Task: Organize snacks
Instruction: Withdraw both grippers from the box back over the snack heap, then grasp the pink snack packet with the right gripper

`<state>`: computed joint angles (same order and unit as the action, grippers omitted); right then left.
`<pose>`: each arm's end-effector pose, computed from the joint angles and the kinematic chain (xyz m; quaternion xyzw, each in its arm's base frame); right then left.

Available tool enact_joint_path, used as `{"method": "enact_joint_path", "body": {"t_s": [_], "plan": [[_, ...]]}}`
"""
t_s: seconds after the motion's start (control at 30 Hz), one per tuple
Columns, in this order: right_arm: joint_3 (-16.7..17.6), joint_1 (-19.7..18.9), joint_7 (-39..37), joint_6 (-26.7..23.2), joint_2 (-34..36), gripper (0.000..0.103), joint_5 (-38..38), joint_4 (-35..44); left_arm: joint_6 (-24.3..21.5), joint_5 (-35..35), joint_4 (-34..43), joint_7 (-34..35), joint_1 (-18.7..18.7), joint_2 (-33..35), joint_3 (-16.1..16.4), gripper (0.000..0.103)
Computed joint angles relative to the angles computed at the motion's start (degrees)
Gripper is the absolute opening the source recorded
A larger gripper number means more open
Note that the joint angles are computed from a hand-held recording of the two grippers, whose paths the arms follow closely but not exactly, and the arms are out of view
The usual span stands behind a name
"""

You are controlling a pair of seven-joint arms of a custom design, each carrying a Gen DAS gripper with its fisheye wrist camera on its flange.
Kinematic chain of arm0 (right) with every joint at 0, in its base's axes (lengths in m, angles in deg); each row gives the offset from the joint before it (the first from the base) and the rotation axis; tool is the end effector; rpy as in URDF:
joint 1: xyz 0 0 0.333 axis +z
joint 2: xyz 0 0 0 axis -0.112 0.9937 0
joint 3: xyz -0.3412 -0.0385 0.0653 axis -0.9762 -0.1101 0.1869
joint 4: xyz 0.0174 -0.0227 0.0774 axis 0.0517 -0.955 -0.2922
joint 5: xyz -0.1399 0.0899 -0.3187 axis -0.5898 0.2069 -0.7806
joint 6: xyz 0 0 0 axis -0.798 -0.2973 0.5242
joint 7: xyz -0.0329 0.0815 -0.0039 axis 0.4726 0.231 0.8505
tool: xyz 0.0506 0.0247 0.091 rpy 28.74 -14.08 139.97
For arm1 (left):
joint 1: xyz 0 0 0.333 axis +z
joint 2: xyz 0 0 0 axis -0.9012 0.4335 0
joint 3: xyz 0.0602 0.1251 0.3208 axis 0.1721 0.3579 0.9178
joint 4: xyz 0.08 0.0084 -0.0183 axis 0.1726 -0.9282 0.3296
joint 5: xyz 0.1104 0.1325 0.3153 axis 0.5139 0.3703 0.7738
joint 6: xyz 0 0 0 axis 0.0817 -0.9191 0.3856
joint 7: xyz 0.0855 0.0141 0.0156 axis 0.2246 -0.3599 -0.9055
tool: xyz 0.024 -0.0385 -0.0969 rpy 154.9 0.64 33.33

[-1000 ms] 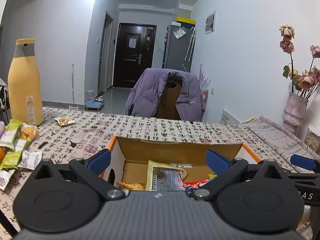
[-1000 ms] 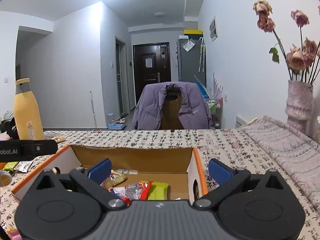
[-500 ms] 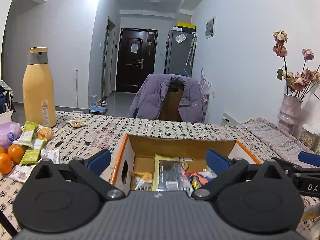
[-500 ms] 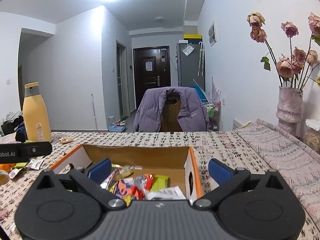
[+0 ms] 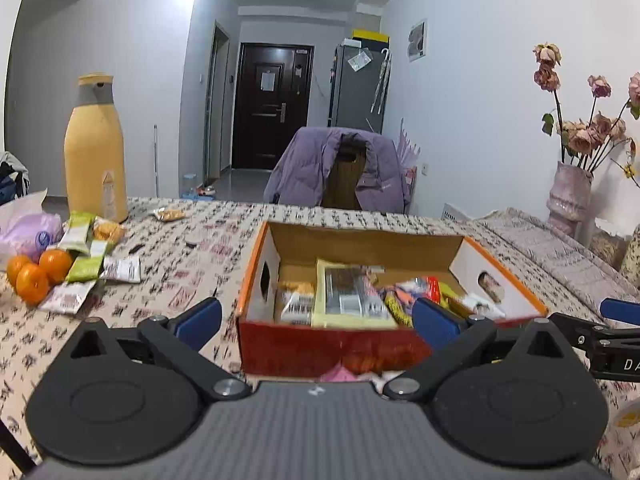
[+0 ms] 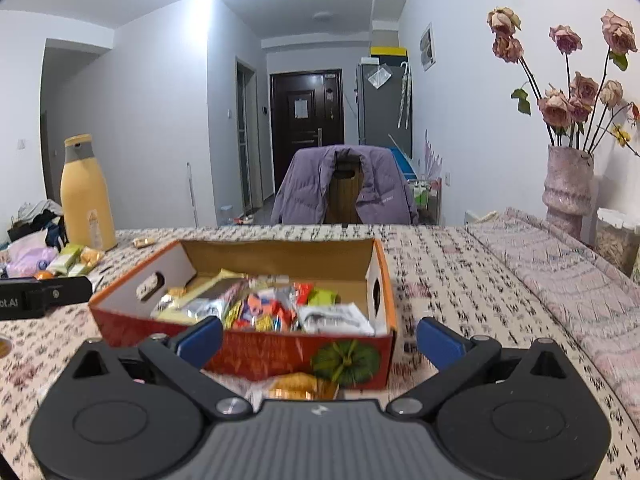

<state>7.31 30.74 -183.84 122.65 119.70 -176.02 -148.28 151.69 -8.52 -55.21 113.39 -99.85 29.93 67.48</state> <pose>0.6352 0.3866 0.3539 -0.5259 0.6469 -0.4041 0.3765 0.6980 -0.3534 0.3598 -0.5070 0.6624 -0.4669 0.2936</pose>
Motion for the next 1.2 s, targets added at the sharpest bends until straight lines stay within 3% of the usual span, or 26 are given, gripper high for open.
{"method": "enact_joint_path", "body": {"t_s": [0.27,0.43,0.6,0.8,0.97,1.2], "plan": [[1.5,-0.1,-1.3,0.4,-0.9,0.103,2.6,-4.3,3.8,1.0,-8.4,1.9,2.6,-3.1,-4.7,0.103],[2.1,-0.7,-5.5,1.2,0.6,0.103,9.0,-4.0,5.2,0.5,-10.8,3.9,3.6,-3.3,-6.3,0.103],[1.7,-1.0,-13.1,0.7,3.7,0.103,18.8,0.1,4.9,-0.8,-11.1,4.9,3.7,-2.7,-6.6,0.103],[1.9,-1.5,-24.4,-3.6,8.7,0.103,31.1,8.4,6.0,0.2,-10.7,5.3,5.3,-1.6,-8.7,0.103],[0.8,-0.8,-30.2,-4.8,11.6,0.103,37.6,12.8,6.2,2.0,-10.4,5.2,7.5,-1.0,-11.2,0.103],[-4.9,3.1,-28.6,-0.4,9.1,0.103,39.1,6.4,6.7,3.7,-10.5,4.5,9.3,-0.8,-13.3,0.103]]}}
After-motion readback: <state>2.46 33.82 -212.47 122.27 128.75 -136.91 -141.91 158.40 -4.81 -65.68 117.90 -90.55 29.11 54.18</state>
